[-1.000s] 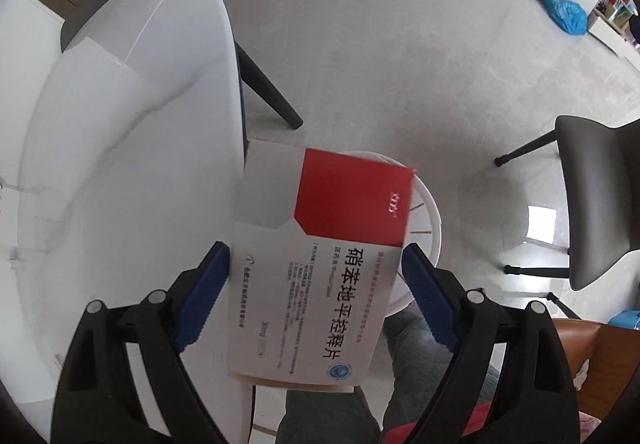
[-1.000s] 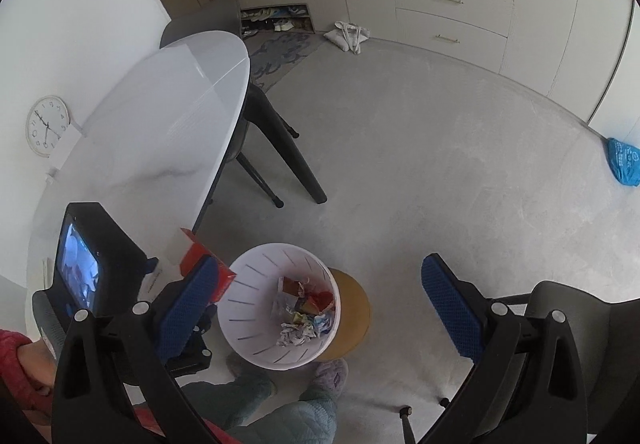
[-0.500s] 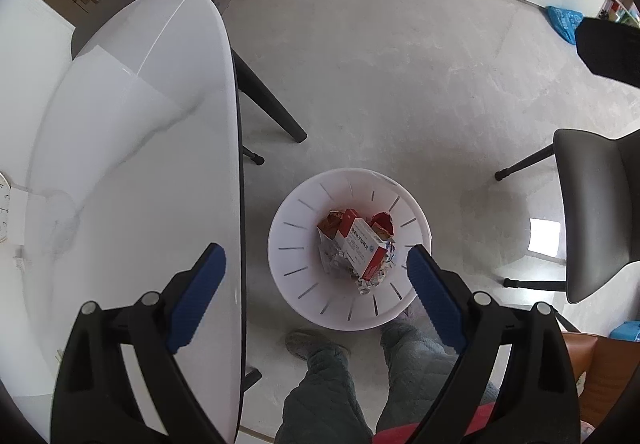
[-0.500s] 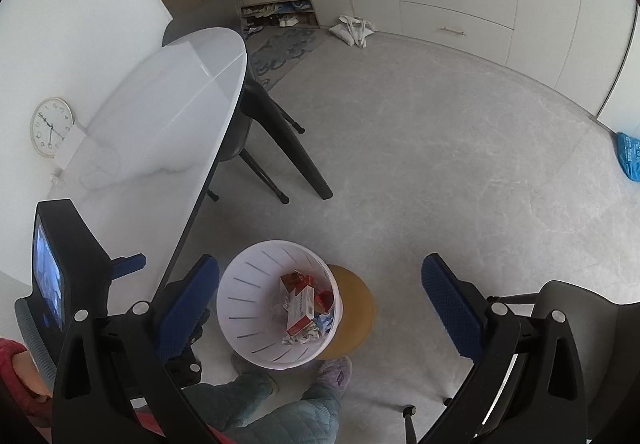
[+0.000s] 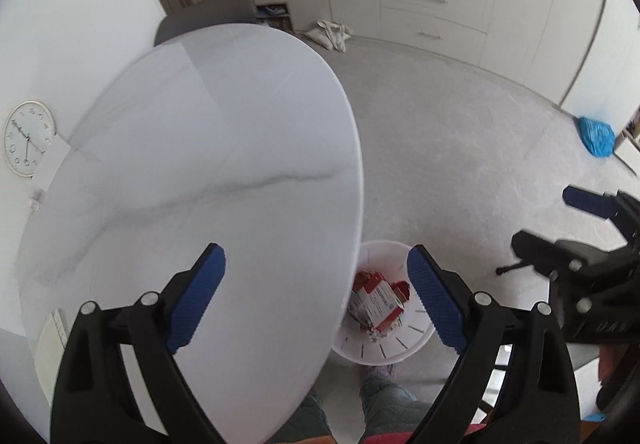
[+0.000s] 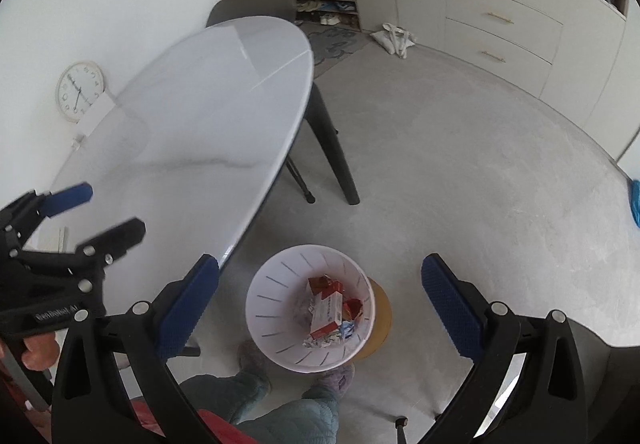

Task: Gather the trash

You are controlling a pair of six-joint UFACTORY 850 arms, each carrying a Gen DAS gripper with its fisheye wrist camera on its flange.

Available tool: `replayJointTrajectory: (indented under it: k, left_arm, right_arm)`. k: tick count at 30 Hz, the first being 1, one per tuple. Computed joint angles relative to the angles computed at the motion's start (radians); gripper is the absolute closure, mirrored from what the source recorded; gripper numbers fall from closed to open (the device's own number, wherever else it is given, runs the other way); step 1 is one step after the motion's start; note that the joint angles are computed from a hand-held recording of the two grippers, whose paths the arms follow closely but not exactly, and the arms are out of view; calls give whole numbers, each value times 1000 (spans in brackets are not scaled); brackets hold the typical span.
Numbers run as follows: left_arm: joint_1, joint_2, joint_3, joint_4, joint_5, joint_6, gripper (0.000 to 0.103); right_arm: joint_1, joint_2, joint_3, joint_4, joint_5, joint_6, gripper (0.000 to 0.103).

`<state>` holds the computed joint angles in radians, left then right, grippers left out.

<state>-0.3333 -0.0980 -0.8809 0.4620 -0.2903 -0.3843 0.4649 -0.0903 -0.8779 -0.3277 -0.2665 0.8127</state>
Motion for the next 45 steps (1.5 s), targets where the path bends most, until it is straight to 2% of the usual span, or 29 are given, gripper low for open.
replayJointTrajectory:
  k: [2,5,8,11,14,16,18,19,21,22,26,31,37,45]
  left_arm:
    - [48,39,-8,-31,2,23,10]
    - [137,85,-36,-193,-7,177,10]
    - [229,123,-61,-299,-5,273,10]
    - [315,151,-87,-334,16,297,8]
    - [416,178,-116,-527,43,426,8]
    - [462,184,-147,-535,52,446,8]
    - [495,192,-167,-436,83,369,8]
    - [510,195,-177,-437,97,376,8]
    - [549,197,-202,-551,118,490,8]
    - [562,195,-212,-596,122,535,8]
    - [596,186,-236,-587,133,541,8]
    - [639,170,-245,-766,86,717,8]
    - [653,156,-237,-778,60,717,8]
    - [655,152,-237,-734,42,665,8]
  right_arm:
    - [37,-37,-65,28,-3,-55,3]
    - [90,-93,-181,15,-4,-90,3]
    - [142,-158,-332,-103,-52,-28,3]
    - [176,-224,-498,-154,-100,-15,2]
    - [220,-285,-655,-337,-172,101,2]
    - [242,-320,-754,-404,-192,140,2]
    - [256,-349,-831,-427,-206,151,2]
    - [262,-362,-860,-437,-213,156,2]
    - [280,-389,-919,-471,-233,178,2]
    - [286,-399,-938,-479,-241,186,2]
    - [306,-427,-982,-460,-255,185,2]
    - [319,-448,-996,-424,-301,161,2]
    - [317,-460,-996,-354,-322,124,2]
    - [317,-451,-986,-349,-322,125,2]
